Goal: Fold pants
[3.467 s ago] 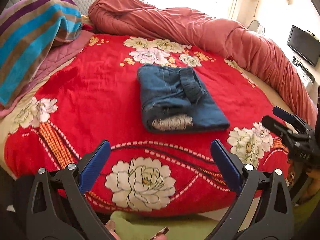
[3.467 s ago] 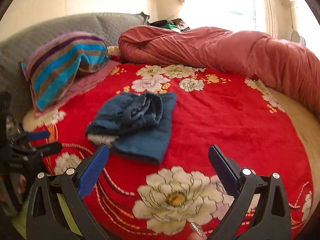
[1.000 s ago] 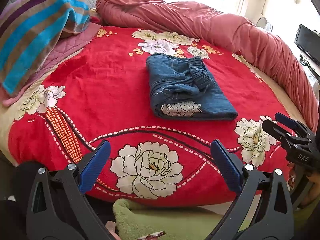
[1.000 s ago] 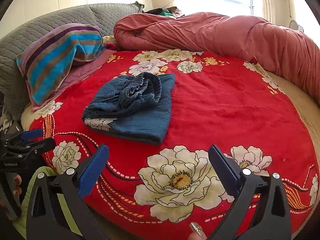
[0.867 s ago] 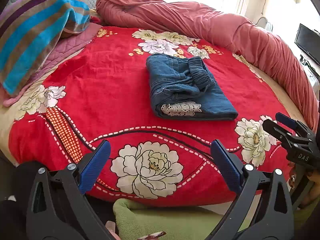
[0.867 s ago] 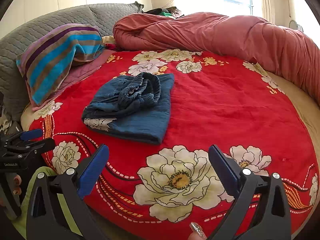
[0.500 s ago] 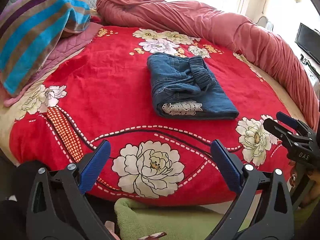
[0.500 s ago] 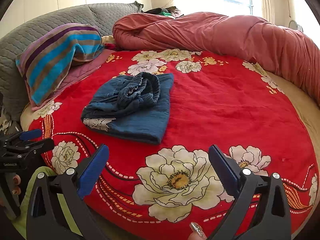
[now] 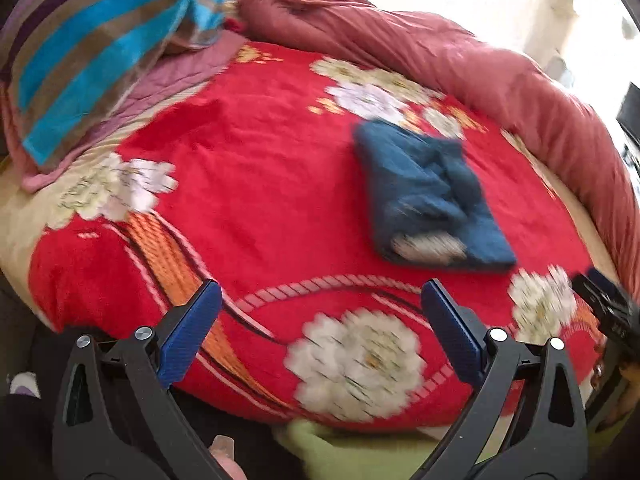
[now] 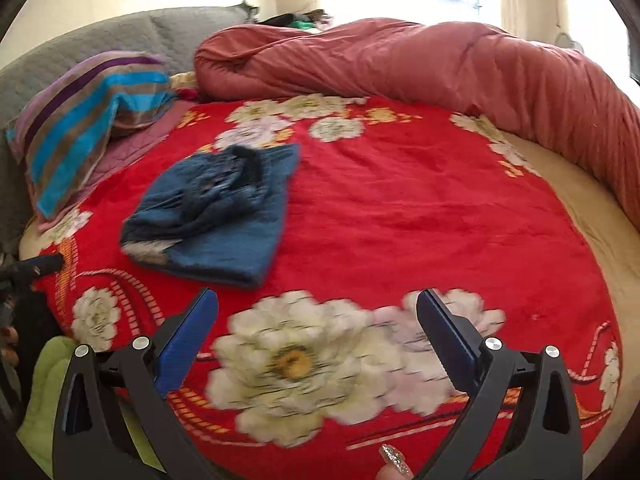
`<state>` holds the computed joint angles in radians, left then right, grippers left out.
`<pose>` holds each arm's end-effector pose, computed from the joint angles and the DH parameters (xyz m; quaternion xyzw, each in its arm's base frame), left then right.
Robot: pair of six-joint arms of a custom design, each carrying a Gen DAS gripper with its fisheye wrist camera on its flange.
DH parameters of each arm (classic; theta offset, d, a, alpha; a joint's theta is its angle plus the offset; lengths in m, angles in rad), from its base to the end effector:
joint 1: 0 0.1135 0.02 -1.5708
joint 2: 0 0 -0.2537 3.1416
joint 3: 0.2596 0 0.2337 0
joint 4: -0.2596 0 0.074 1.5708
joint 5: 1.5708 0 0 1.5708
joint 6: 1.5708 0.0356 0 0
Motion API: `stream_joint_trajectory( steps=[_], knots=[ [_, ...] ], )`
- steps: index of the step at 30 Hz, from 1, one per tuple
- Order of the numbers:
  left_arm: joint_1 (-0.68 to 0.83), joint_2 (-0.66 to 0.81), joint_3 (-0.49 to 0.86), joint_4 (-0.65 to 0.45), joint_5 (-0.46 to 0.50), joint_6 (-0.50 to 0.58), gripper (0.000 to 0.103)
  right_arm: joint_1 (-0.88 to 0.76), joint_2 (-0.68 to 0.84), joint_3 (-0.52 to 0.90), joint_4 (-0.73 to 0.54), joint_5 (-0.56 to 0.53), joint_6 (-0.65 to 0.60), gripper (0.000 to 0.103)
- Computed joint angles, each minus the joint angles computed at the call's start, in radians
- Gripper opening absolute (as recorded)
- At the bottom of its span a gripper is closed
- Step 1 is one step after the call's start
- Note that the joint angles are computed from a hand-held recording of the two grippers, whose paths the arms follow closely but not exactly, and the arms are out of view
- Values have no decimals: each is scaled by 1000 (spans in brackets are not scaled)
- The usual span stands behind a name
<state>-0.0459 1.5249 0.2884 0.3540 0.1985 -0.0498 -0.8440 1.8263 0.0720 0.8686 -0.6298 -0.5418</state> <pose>0.2078 -0.0166 0.0891 0.0316 0.9368 -0.1092 0.3309 0.1266 -0.1108 0.0464 0.0320 0.9010 0.0204 0.4321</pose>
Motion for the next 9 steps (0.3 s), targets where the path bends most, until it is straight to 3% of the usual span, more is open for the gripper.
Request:
stream_joint_trajectory(
  steps=[4,9],
  knots=[
    [172,203,229,-59,-24,41,94,-101,120,262,-156,26,52,98],
    [297,540,654,-161,-195,71,94,-193,352,755,-364,189,185,98]
  ],
)
